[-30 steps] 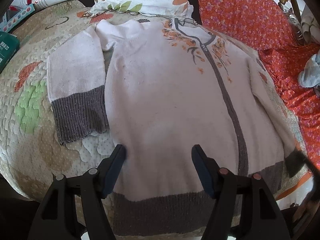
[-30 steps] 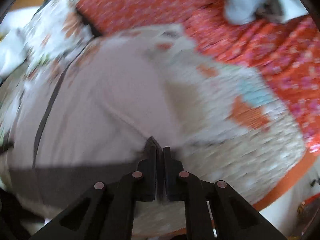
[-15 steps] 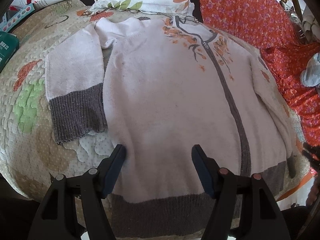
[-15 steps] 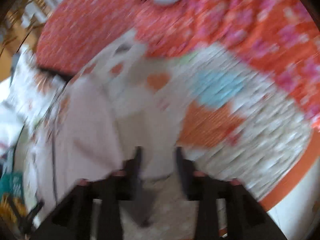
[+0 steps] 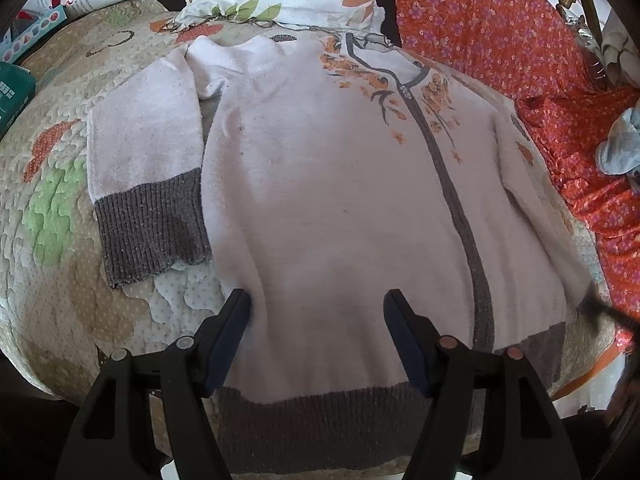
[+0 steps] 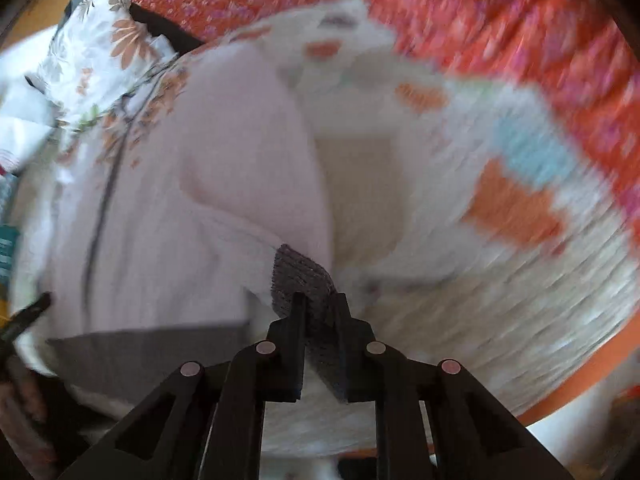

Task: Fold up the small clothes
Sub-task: 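Grasp the grey sleeve cuff with the right gripper and lift it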

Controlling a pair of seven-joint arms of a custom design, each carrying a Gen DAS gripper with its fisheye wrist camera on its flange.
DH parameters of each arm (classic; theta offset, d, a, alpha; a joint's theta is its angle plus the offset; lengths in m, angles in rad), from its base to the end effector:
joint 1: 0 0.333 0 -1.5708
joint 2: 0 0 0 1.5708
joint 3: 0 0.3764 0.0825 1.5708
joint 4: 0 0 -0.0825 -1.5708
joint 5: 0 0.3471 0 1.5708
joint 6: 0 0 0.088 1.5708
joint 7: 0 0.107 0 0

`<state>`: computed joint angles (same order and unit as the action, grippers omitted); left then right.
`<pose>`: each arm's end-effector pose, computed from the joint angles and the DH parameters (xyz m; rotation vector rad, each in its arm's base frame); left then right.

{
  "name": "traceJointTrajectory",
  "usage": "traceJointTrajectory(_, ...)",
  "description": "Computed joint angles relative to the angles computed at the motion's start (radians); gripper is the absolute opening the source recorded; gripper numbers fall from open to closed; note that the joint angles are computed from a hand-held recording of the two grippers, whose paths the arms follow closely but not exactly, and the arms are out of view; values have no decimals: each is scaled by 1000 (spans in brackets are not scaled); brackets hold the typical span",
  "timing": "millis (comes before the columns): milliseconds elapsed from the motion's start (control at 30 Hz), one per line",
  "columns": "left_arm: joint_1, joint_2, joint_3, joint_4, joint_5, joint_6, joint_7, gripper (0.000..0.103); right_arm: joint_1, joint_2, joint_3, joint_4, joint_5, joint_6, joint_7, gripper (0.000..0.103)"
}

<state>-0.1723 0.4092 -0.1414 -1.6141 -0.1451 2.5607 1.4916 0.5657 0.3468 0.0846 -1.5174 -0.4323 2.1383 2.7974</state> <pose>0.6753 -0.1970 0.5231 -1.9182 2.1373 -0.7928 0.5550 0.3871 0.5623 -1.5352 2.3197 -0.4532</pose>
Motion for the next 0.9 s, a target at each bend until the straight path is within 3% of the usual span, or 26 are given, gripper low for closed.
traceJointTrajectory(67,0,-1,1,-1,-1,4,-2,68,17,-9,-35,52,-84,-115,9,14)
traceJointTrajectory(167,-2,0,3,0,0,4,-10,68,65,15,-75,160,-260,-365,2,14)
traceJointTrajectory(233,-2,0,4,0,1,4,-13,68,78,34,-91,201,-331,-491,-2,19)
traceJointTrajectory(300,-1,1,3,2,0,3,-14,69,69,37,-94,210,-343,-556,20,23)
traceJointTrajectory(367,-1,3,3,5,0,0,-16,68,48,8,-86,169,-322,-553,79,37)
traceJointTrajectory(433,0,6,2,9,-2,-4,-18,68,20,-53,-68,71,-303,-461,177,57)
traceJointTrajectory(500,1,8,1,11,-4,-5,-17,69,-12,-111,-50,-28,-285,-351,267,58)
traceJointTrajectory(567,0,9,1,12,-3,-4,-15,69,-63,-186,-38,-161,-245,-173,361,58)
traceJointTrajectory(667,-5,13,3,15,4,-2,-18,69,-145,-269,-36,-365,-189,163,540,58)
traceJointTrajectory(733,-8,17,5,17,10,0,-20,69,-179,-284,-37,-451,-194,328,664,59)
traceJointTrajectory(767,-9,18,6,17,12,1,-21,69,-193,-282,-38,-478,-200,391,718,59)
traceJointTrajectory(900,-16,17,12,5,32,19,-19,69,-228,-244,-51,-489,-217,479,838,65)
